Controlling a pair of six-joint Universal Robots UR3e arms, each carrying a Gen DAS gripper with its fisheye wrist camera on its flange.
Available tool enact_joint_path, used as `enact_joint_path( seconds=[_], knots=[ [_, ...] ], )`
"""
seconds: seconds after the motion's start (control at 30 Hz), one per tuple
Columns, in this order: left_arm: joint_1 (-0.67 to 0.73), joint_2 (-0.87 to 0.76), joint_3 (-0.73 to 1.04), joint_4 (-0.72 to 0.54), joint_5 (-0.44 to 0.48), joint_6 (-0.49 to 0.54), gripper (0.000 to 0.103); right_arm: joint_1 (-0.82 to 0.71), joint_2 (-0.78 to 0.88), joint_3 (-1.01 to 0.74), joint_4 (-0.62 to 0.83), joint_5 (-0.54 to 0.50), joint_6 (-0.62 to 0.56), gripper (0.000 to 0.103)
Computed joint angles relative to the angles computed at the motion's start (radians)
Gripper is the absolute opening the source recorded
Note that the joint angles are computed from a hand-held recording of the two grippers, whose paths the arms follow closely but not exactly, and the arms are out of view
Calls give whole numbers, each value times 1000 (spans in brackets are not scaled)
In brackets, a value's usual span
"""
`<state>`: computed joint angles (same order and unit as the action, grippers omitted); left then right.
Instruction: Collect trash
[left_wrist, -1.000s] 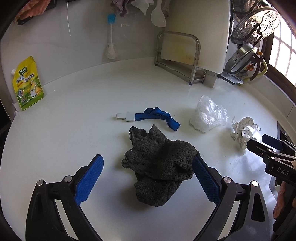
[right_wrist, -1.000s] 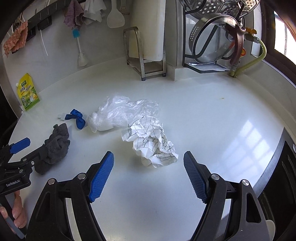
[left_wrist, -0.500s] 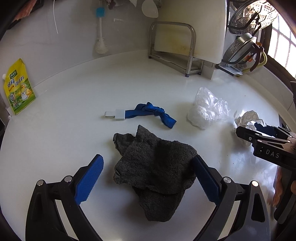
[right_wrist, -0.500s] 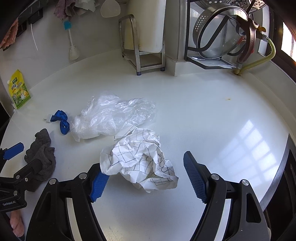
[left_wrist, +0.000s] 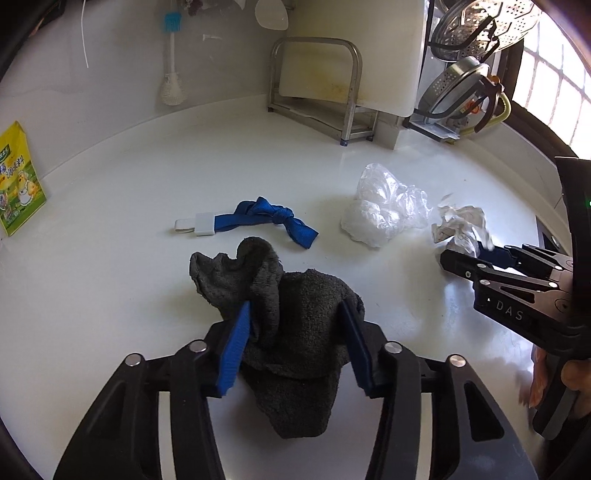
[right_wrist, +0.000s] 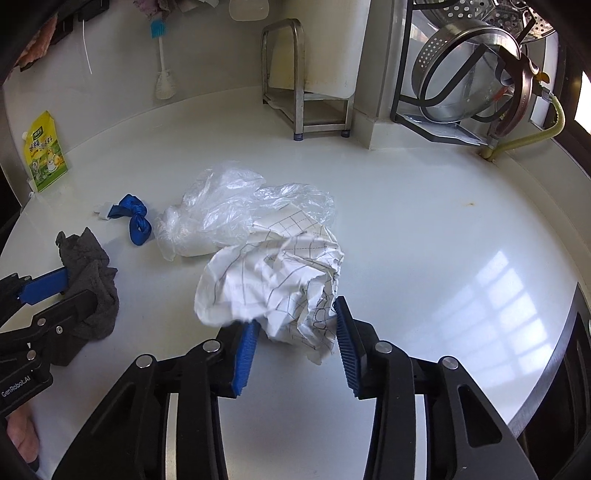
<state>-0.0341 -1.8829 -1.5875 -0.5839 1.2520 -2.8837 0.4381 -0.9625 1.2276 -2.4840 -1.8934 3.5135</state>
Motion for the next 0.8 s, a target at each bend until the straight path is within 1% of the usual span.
enact_joint_path(
  seconds=[0.07,0.1,0.13,0.3,0.37,0.43,0.53,0.6,0.67,0.8],
  knots=[
    [-4,8,-15,18,2,1,33,5,-7,14,-13,0,0,36],
    [-2,15,-24,23,-8,3,28,8,-10,22,-20,-1,1,36],
    [3,22,-32,26,-16,3,26,13,-15,33,-29,-4,3,35],
    [28,55,-80,50,-44,-7,23,26,-56,107,-87,-3,22,34],
    [33,82,-116,76,-39,-13,23,32,-77,141,-108,-3,35,34],
    [46,113,-148,88,-55,-18,22,45,-105,186,-131,-9,51,34],
    [57,184,-222,121,-58,-16,21,67,-160,273,-172,-14,89,34],
    [74,255,-286,125,-79,-1,18,92,-200,335,-199,-29,120,34],
    [101,337,-353,113,-107,16,18,126,-246,403,-235,-55,163,34],
    [161,526,-482,60,-145,64,17,254,-313,512,-272,-172,278,34]
  ],
)
